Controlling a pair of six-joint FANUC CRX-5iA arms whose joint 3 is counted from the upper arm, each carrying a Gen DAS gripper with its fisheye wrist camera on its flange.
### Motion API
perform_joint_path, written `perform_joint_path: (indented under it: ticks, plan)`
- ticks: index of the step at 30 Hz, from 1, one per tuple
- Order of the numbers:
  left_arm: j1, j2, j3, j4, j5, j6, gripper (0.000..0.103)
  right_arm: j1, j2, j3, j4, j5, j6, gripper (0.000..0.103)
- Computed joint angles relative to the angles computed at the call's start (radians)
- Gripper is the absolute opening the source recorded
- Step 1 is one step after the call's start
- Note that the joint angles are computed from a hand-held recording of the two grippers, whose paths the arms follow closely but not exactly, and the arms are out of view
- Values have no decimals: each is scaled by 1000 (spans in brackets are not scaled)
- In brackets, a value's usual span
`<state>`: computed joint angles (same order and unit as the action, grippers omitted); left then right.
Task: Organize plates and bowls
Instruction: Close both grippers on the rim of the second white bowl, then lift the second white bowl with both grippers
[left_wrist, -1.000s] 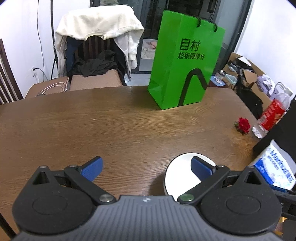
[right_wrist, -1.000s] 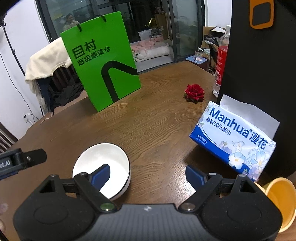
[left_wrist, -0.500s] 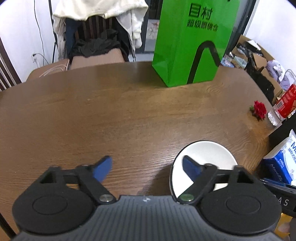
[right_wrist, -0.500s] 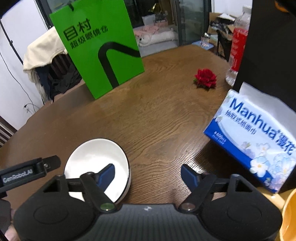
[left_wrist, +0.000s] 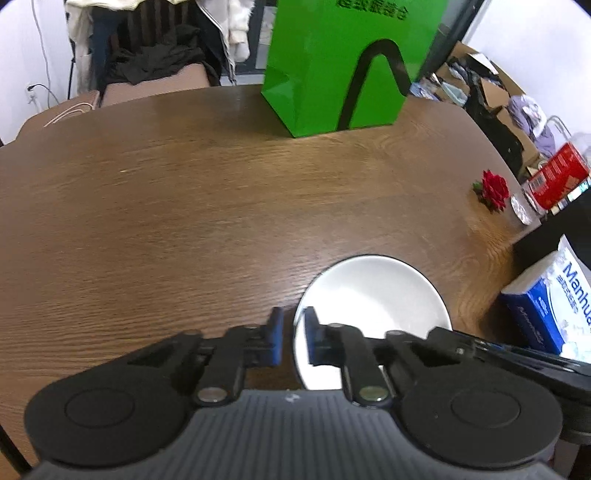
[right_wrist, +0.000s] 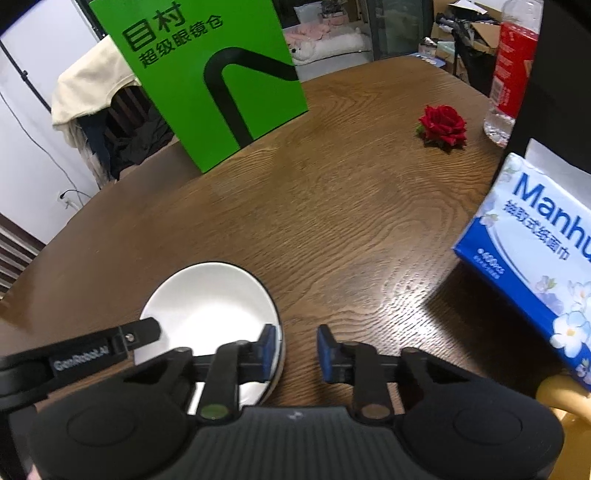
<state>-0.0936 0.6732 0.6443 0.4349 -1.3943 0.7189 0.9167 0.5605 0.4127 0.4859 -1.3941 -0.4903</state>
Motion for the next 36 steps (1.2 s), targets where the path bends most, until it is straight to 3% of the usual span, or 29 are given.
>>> perform_joint_path:
  ticks: [4,18,25,29,32,36]
  plan:
    - [-8,-11,-9,-18,10,-4,7,-7,14,32,-17,-7,20,4]
    - [-16,-18,-12,-37,24,17,7,-21,89,170,-53,-116,95,4]
    - [-16,-18,-7,-42,18,19,7,-29,99,191,-67,-128,120,5]
    - [-14,-4,13,-39,-1,31,7,-41,92,184,-97,-105,120,11]
    - [-13,-1,18,-41,-3,32,7,-40,85,164,-89,-92,102,5]
    - [-15,-10,7,-53,5,29,8,-37,90,172,-83,-103,110,5]
